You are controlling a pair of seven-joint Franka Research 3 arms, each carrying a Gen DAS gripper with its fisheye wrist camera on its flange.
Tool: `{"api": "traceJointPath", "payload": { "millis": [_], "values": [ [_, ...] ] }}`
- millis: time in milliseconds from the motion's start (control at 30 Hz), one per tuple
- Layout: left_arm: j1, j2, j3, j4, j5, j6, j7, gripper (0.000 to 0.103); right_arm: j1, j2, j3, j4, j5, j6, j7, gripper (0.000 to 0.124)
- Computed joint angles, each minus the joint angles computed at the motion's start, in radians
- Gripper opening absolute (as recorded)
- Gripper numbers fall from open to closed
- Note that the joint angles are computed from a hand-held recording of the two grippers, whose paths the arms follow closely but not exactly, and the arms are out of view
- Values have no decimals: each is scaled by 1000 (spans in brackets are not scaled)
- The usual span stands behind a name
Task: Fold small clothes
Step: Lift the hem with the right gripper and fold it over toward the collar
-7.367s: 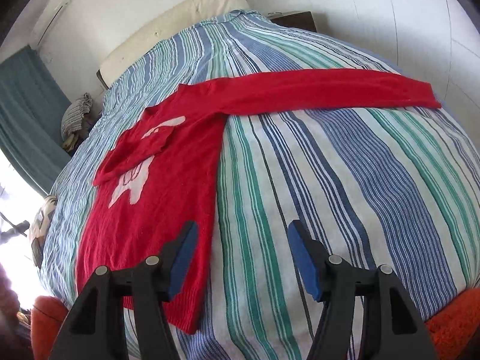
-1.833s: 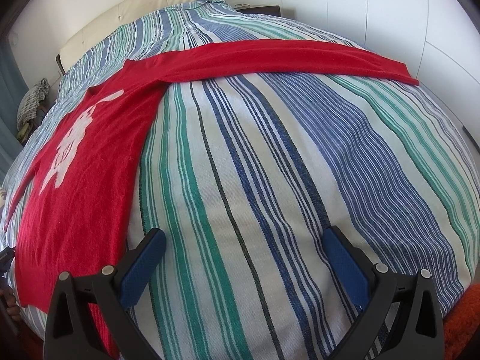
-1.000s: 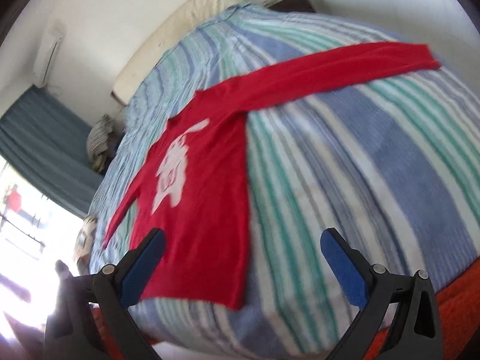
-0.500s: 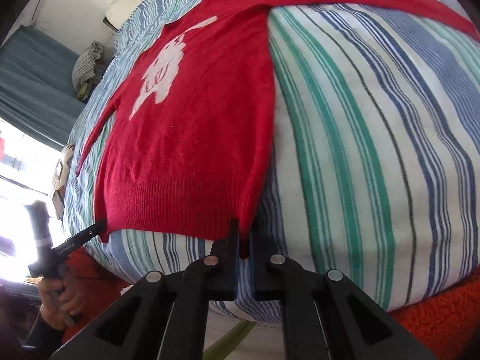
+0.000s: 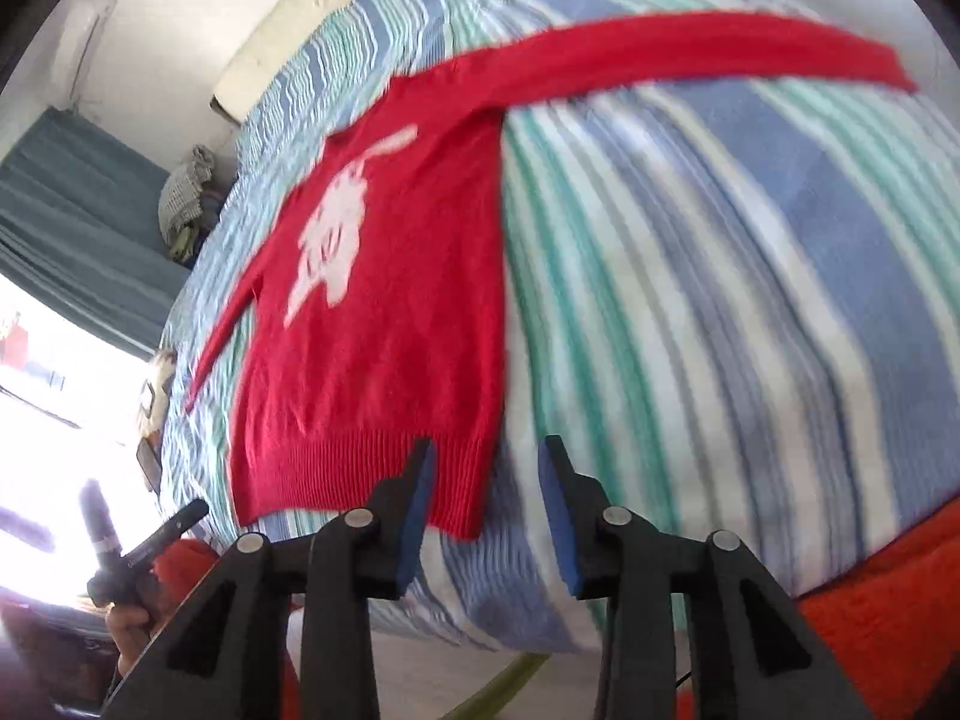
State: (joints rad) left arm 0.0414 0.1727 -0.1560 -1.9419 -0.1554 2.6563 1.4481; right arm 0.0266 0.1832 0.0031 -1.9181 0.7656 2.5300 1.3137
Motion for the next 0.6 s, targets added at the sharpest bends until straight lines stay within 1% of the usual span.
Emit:
{"api": "traceJointPath", "payload": {
  "millis": [67, 100, 133, 167, 200, 233, 267, 333, 400, 433, 500, 533, 567, 600],
  "values": [
    [-8, -5, 41, -2, 82, 67, -114, 80, -36, 8, -20, 35, 59, 79, -30, 48],
    [-10, 0, 61, 3, 126, 96, -176, 81, -58, 26, -29, 64, 95, 125, -42, 53],
    [-7, 13, 76, 15, 160, 116, -232, 82, -84, 56, -38, 100, 131, 171, -44, 54],
    [-2, 29, 85, 29, 179, 134, -275, 82, -106, 91, -48, 136, 145, 204, -13, 54],
    [3, 45, 93, 40, 199, 155, -319, 82, -129, 134, -60, 179, 150, 219, 47, 55],
    [-4, 68, 110, 55, 240, 174, -382, 82, -163, 179, -61, 221, 173, 208, 100, 55],
    [-13, 83, 130, 62, 288, 186, -447, 82, -201, 218, -48, 256, 218, 195, 133, 55],
    [-18, 106, 151, 72, 358, 175, -532, 82, -276, 281, 1, 306, 333, 185, 154, 55],
    [-8, 120, 146, 80, 397, 135, -558, 82, -314, 327, 41, 342, 423, 227, 152, 54],
    [-4, 130, 142, 92, 411, 108, -564, 82, -322, 352, 54, 367, 446, 250, 148, 54],
    [12, 140, 128, 103, 417, 75, -559, 82, -320, 408, 53, 427, 423, 271, 212, 54],
    [15, 146, 125, 109, 423, 68, -562, 82, -326, 440, 63, 465, 423, 285, 235, 53],
    [11, 144, 128, 107, 439, 64, -576, 82, -323, 469, 66, 500, 402, 297, 263, 49],
    [10, 147, 130, 110, 451, 57, -587, 82, -312, 488, 52, 525, 348, 295, 301, 35]
  ]
}}
